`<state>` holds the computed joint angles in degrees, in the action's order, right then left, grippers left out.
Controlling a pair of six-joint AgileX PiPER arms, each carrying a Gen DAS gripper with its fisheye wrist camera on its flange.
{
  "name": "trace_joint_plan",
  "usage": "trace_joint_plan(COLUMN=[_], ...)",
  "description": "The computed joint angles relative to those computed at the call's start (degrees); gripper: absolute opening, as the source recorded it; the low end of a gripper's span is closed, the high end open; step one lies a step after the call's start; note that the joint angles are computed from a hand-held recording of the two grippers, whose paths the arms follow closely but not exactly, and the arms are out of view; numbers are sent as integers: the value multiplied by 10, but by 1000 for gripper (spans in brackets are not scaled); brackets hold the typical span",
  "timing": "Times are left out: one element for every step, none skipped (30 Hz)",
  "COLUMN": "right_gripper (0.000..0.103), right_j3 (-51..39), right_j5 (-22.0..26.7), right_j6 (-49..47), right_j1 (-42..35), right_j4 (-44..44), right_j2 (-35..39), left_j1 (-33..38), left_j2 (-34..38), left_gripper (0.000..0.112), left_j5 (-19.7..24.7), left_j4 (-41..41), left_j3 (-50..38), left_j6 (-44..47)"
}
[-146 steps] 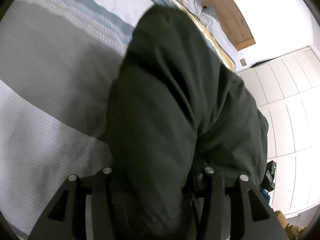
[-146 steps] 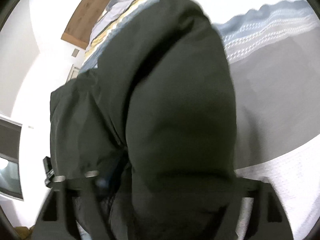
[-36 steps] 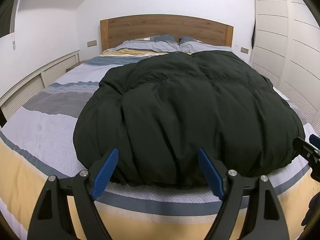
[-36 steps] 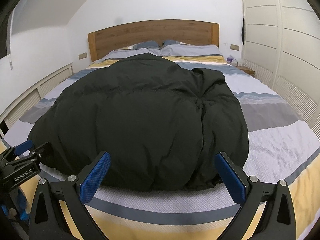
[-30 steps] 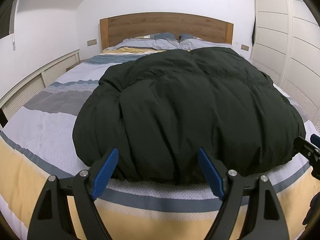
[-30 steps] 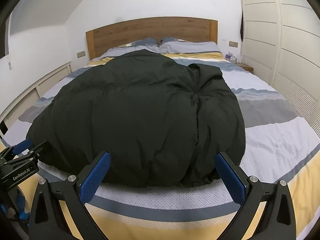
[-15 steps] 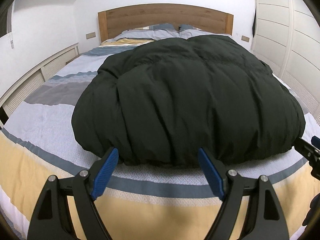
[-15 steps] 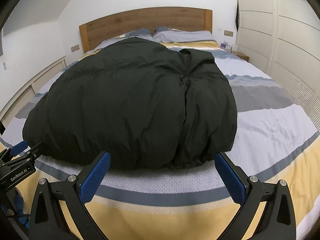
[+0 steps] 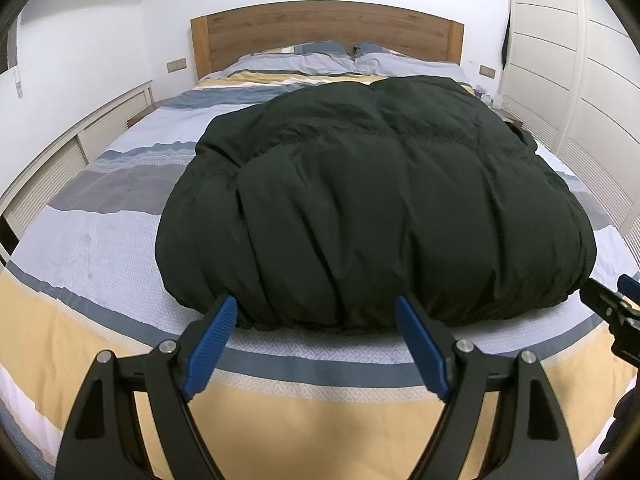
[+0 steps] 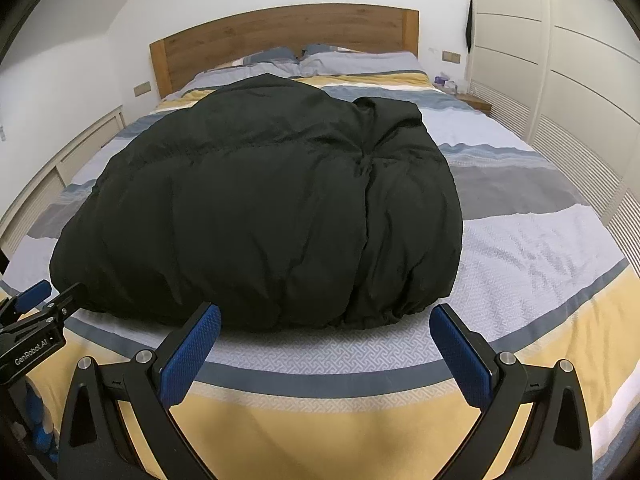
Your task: Fold large clothes
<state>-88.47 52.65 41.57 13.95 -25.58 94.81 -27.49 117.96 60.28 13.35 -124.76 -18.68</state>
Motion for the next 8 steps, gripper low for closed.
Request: trace_joint_plan(right_gripper=[102,102,102,102,102,102,102,102], right_j3=[-3,-5,-6,-8,-10,-11,-12,-15], right_j5=[4,6,9,11,13,13,14,17], right_j6=[0,1,4,6,7,6,5,6], right_j1=[2,4,7,8,10,10,9,11], right_j4=[0,0,-2,-3,-3,-3,-3,-2], right_j2=[1,2,2,3,4,4,5,6], left_j1=[1,1,2,3,3,3,3,4], left_j2=[0,-1,-1,-2,-3,-4,-6,-5], left_gripper=[81,81,81,81,81,81,81,81], left_j5=[1,1,2,2,3,3,3,5], left_j4=[0,0,-1,-3,-2,-2,-1,-2], left_j3=[0,0,1,2,2,3,6,2], left_j6=[2,3,5,7,5,6,5,6])
